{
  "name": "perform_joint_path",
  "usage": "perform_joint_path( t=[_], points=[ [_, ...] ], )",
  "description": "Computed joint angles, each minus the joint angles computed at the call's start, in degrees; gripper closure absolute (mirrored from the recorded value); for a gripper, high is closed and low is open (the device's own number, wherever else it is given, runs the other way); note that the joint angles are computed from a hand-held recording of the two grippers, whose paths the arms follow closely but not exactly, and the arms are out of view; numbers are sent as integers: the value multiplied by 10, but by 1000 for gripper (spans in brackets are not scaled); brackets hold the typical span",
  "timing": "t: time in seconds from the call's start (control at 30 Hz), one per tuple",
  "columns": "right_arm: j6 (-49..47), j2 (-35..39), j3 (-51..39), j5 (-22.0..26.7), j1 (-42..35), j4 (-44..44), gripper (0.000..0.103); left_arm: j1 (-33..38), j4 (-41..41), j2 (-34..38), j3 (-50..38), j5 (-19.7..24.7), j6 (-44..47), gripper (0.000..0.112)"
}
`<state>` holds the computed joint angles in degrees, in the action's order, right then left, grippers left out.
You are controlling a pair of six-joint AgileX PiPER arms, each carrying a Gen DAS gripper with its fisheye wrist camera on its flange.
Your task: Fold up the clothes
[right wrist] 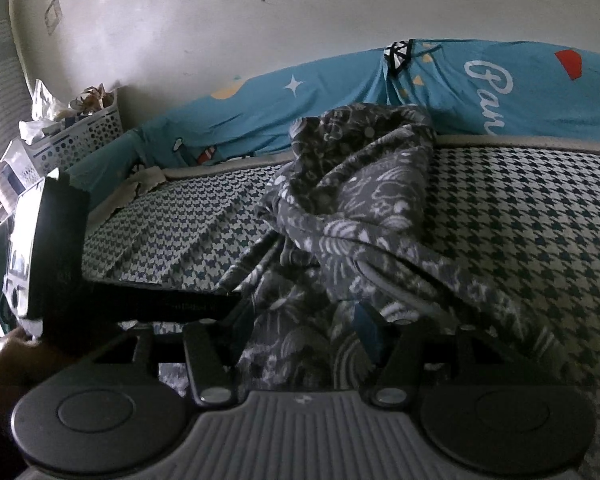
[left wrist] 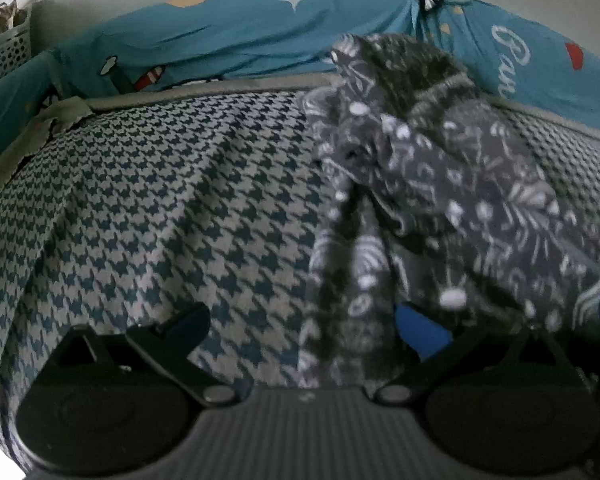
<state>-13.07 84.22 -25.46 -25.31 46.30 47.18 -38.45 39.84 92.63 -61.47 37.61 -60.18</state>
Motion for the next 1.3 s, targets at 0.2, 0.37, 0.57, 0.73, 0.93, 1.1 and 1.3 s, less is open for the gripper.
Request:
perform_joint_path(
  t=[0.2, 0.37, 0.57, 0.73, 0.93, 1.1, 1.3],
  points=[
    [0, -1, 10, 3, 11, 24, 46, -2, 0, 6, 15, -12, 0, 9],
    [5, 7, 14, -3, 20, 28, 42, 9, -4, 0, 33, -40, -6, 9],
    [12, 22, 16, -17, 28, 38, 41, 5, 37, -7, 56, -58, -37, 9],
    [-28, 25, 18, -42, 53, 78, 41, -1, 57, -10, 62, -60, -58, 9],
    [-47, -26, 48, -65, 83, 110, 41, -14, 49, -31, 75, -52, -73, 9],
    [-96, -82, 81, -103, 129, 200, 41, -36, 64, -62, 105, -42, -106, 9],
    [-150, -146, 116, -160, 187, 314, 41, -64, 88, -96, 135, -26, -148, 9]
  ],
)
